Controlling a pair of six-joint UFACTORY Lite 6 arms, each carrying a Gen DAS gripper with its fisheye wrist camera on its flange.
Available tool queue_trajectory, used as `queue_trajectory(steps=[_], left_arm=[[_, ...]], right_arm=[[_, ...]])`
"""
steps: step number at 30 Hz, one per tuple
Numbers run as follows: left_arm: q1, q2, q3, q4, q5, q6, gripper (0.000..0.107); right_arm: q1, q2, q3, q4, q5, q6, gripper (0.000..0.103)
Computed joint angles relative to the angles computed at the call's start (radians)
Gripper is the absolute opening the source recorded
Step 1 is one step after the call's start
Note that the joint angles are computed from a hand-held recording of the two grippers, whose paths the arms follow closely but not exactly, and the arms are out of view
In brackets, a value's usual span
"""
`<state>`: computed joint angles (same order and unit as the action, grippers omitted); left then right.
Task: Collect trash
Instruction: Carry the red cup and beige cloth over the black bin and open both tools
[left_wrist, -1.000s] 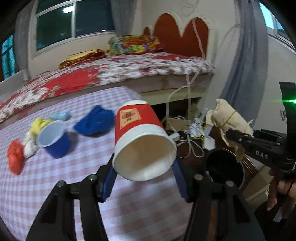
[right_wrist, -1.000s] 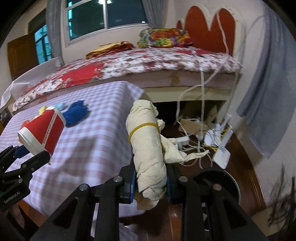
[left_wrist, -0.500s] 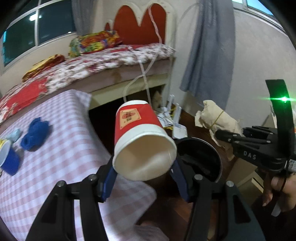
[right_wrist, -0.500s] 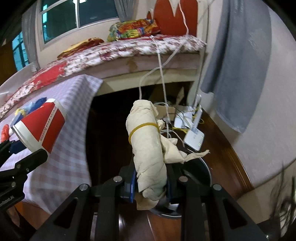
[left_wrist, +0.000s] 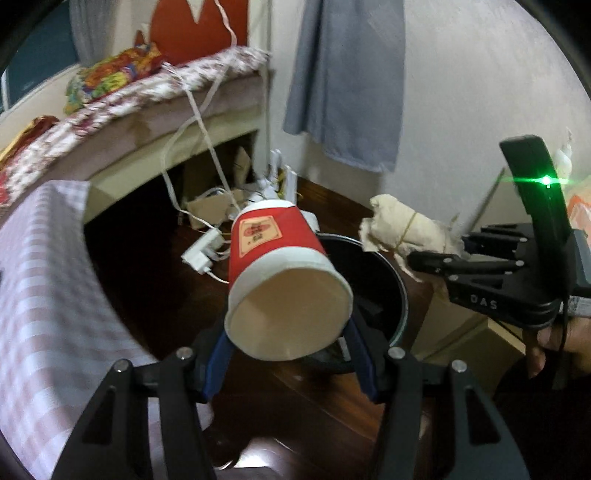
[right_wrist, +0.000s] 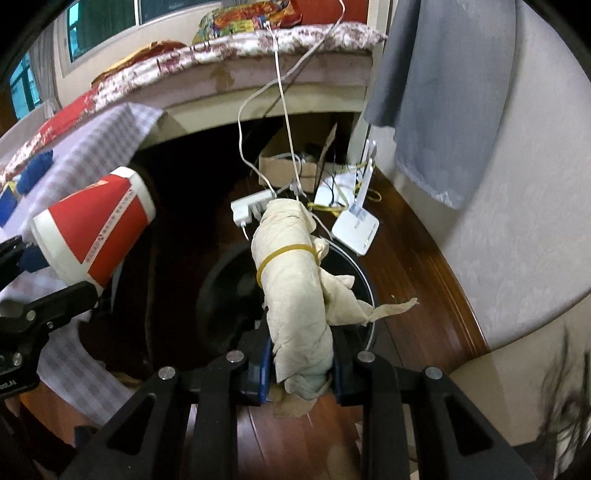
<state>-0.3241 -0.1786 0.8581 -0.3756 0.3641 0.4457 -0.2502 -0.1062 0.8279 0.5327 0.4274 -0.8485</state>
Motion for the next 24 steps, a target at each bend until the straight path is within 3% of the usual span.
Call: queue_trajectory(steps=[3, 8, 15, 17, 18, 20, 21, 24], left_arm=[[-0.023, 0.082, 0.036, -0.055, -0.014, 0.056, 0.058], [0.006, 0.236, 0.121, -0.329, 0.033, 0.317, 0.059], [-0.026, 0.406, 0.213, -0.359, 0.041, 0.345, 0.059], [-0.03, 0.462, 0.248, -0.343, 0.057, 0.311, 0.073], [-0.033, 0.476, 0.249, -0.335, 0.033, 0.283, 0.074], [-0.017, 0.481, 0.238, -0.359, 0.0, 0.258, 0.093], [0.0, 0.47, 0.226, -0.391, 0.0, 0.259, 0.096], [0.005, 0.43, 0.19, -0.274, -0.037, 0.138, 0.1]], right_arm=[[-0.036, 0.076, 0.017, 0.072, -0.007, -0.111, 0.027], [-0.057, 0.193, 0.047, 0.154, -0.026, -0.255, 0.027], [-0.053, 0.35, 0.116, 0.211, -0.038, -0.372, 0.027], [-0.047, 0.387, 0.129, 0.223, -0.051, -0.398, 0.028], [-0.042, 0.404, 0.126, 0.257, -0.069, -0.445, 0.032], [-0.011, 0.434, 0.099, 0.293, -0.192, -0.502, 0.073], [-0.001, 0.439, 0.078, 0.334, -0.25, -0.546, 0.101], [-0.017, 0.486, 0.098, 0.24, -0.261, -0.437, 0.101]])
